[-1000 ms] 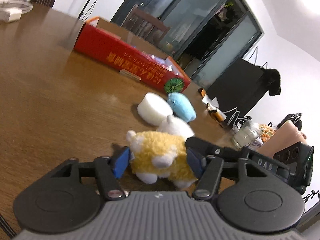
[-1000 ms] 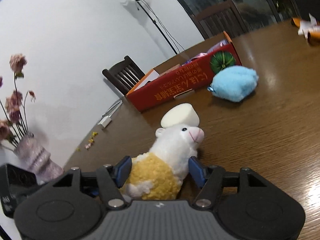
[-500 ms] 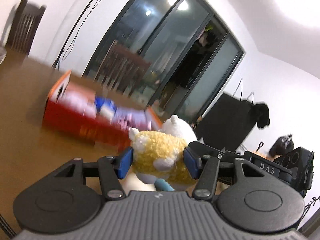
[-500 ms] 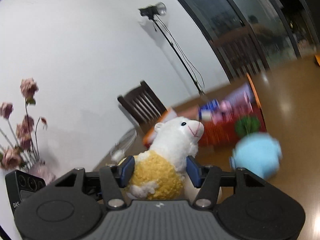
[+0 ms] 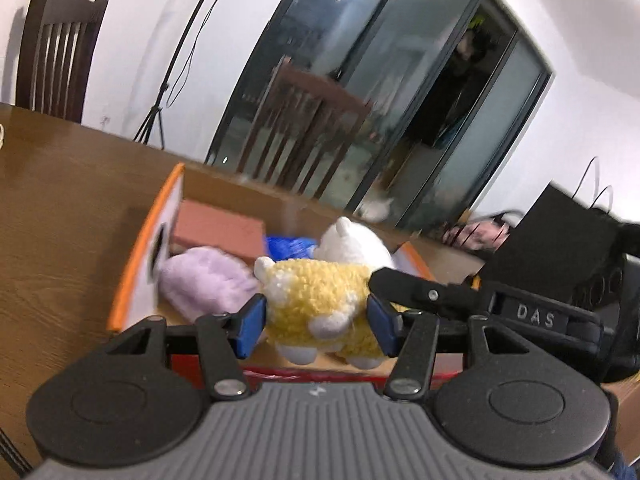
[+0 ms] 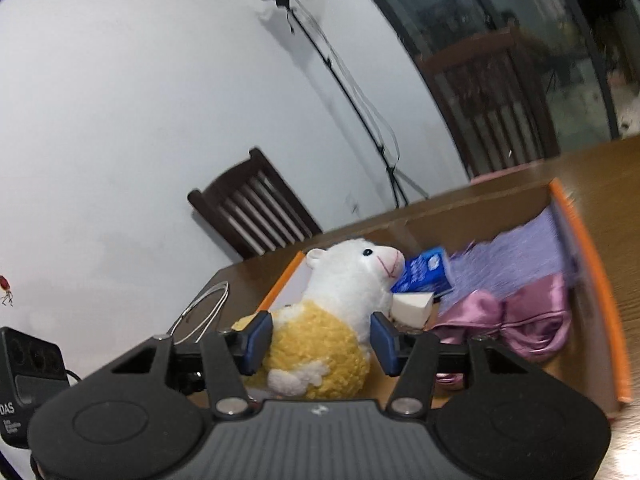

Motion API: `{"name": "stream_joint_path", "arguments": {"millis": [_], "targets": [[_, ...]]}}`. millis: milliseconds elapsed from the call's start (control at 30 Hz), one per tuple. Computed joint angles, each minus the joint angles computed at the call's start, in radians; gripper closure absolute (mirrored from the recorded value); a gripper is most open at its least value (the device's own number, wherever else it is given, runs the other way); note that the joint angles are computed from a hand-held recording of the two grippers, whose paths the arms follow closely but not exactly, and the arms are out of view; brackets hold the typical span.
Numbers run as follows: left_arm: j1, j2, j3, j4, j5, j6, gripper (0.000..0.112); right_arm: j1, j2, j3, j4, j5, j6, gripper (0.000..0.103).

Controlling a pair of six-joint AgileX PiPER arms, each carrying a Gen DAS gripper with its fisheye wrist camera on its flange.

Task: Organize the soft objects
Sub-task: 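Carry the sheep plush into the box with both grippers and open them, then move both grippers back toward the white foam puck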

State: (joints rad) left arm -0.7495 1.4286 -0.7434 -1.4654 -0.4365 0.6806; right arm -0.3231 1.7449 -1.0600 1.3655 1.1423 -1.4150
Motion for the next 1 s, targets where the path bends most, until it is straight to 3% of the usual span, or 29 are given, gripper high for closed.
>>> {"name": "stream_joint_path", "arguments": {"millis": [100, 167, 200, 300, 367, 533, 733, 800, 900, 1000], "targets": [[0.086, -0.003, -0.006, -0.109, 0.098, 0.114, 0.057, 0.068, 0.025, 0.004, 0.0, -0.058, -0.004, 0.05], [0.141, 0.024, -0.016, -0.062, 0.166, 0.078, 0.057, 0.106, 0.013, 0.012, -0.009, -0.14, -0.015, 0.05], [0.145, 0.045, -0.03, -0.068, 0.162, 0.092, 0.057, 0.121, 0.009, 0.015, -0.012, -0.175, -0.014, 0.051], [0.1, 0.1, -0.076, -0.137, 0.058, 0.221, 0.058, 0.158, 0.001, 0.057, 0.02, -0.267, -0.089, 0.061], [0.077, 0.102, -0.062, -0.1, 0.028, 0.202, 0.058, 0.181, -0.001, 0.093, 0.055, -0.318, -0.16, 0.061], [0.041, 0.088, -0.032, -0.084, -0.009, 0.18, 0.062, 0.184, 0.012, 0.094, 0.055, -0.301, -0.149, 0.059], [-0.078, 0.119, -0.062, -0.187, -0.156, 0.209, 0.071, 0.157, 0.026, 0.084, 0.019, -0.252, -0.219, 0.059], [-0.131, 0.13, -0.065, -0.201, -0.213, 0.246, 0.071, 0.137, 0.026, 0.063, -0.029, -0.223, -0.175, 0.058], [-0.175, 0.134, -0.031, -0.104, -0.264, 0.123, 0.062, 0.114, 0.023, 0.053, -0.057, -0.193, -0.132, 0.058], [-0.244, 0.088, -0.017, -0.135, -0.349, 0.138, 0.053, 0.08, -0.056, 0.088, -0.081, -0.181, -0.116, 0.058]]}}
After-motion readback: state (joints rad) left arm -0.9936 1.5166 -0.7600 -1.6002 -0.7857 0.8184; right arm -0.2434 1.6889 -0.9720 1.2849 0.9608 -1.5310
